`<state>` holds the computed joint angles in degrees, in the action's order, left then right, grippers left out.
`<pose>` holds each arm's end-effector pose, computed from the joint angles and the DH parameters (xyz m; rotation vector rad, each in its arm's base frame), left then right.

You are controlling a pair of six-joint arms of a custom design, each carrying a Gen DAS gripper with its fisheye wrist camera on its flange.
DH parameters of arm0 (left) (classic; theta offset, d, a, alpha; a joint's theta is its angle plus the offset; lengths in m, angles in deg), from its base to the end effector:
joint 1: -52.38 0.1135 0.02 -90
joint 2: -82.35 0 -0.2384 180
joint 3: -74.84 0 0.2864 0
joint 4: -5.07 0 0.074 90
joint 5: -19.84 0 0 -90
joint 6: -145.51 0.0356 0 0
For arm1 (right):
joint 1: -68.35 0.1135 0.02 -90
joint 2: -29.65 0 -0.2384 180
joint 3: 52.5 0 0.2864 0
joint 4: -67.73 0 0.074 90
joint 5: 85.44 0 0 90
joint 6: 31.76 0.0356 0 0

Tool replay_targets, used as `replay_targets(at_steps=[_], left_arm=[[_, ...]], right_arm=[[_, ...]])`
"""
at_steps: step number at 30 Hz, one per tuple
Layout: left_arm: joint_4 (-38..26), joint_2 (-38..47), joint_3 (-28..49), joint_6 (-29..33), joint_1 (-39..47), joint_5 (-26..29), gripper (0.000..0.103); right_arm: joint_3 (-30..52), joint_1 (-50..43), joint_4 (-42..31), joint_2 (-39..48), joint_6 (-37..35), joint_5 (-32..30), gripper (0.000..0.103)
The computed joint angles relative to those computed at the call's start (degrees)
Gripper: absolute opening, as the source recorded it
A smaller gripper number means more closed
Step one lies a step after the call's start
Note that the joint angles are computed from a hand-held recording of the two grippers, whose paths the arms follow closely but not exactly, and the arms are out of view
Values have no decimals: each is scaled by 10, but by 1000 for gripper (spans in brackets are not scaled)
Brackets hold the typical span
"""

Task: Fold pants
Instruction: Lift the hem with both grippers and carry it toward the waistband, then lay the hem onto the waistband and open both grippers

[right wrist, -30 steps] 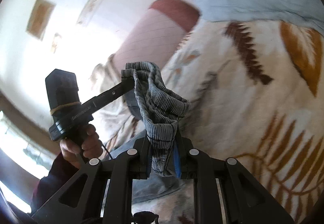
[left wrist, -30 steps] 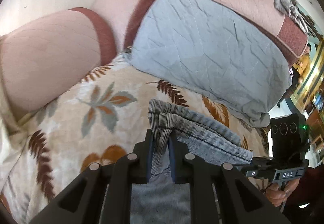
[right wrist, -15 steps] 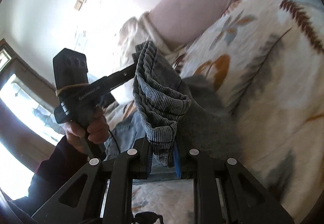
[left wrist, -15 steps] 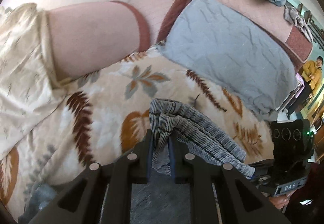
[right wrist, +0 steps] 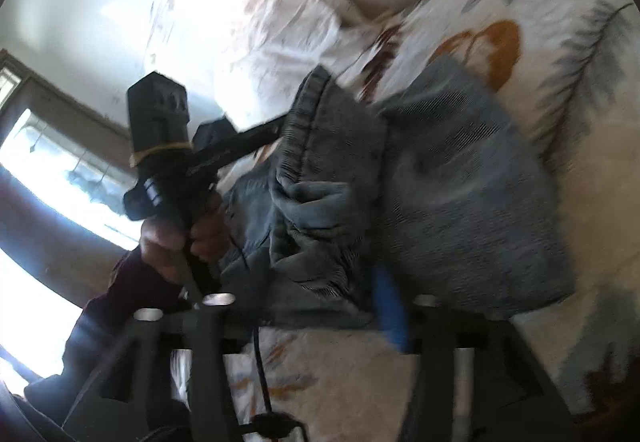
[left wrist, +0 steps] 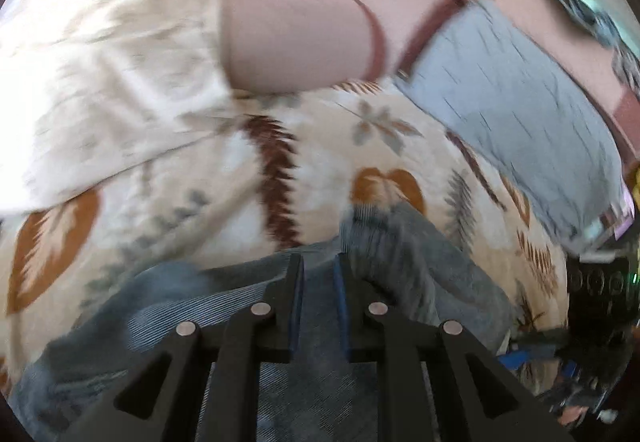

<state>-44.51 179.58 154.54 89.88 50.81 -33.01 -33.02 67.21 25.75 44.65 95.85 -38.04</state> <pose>0.3622 -0.0314 0.1694 0.9351 2.3307 -0.6645 0.1552 0.0210 0.1366 0.3353 2.2458 1.1698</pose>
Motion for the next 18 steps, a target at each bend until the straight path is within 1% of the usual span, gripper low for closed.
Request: replay_targets(at_steps=[2,5,7,9,11,14,16,18], left_arm=[[-7,-12,2,-8,28,7,18],[-36,-44,-6,-1,53,16,18],[-39,-79,-32,-1,54,20,18],[-35,-121,-71,-20,42,12,19],[-28,-152,-107,-50,22,8,19],[-24,-183,-154,-88,-12,11,19],[-21,-207,-190,-100,-39,-11,19],[-14,-233,-230,-101,-66,-51,19]], right_arm=[[7,11,-9,-3,-14,-3,66],[5,-28,-17,-31,-20,-36,66],[2,-62,-44,-73,-26,-45,66],[5,-99,-70,-91,-37,-46,66],[1,-132,-76,-97,-33,-54,66],[2,-160,-73,-63,-44,-48,66],[9,-165,-61,-23,-58,-35,65],[6,-184,-51,1,-63,-50,64]])
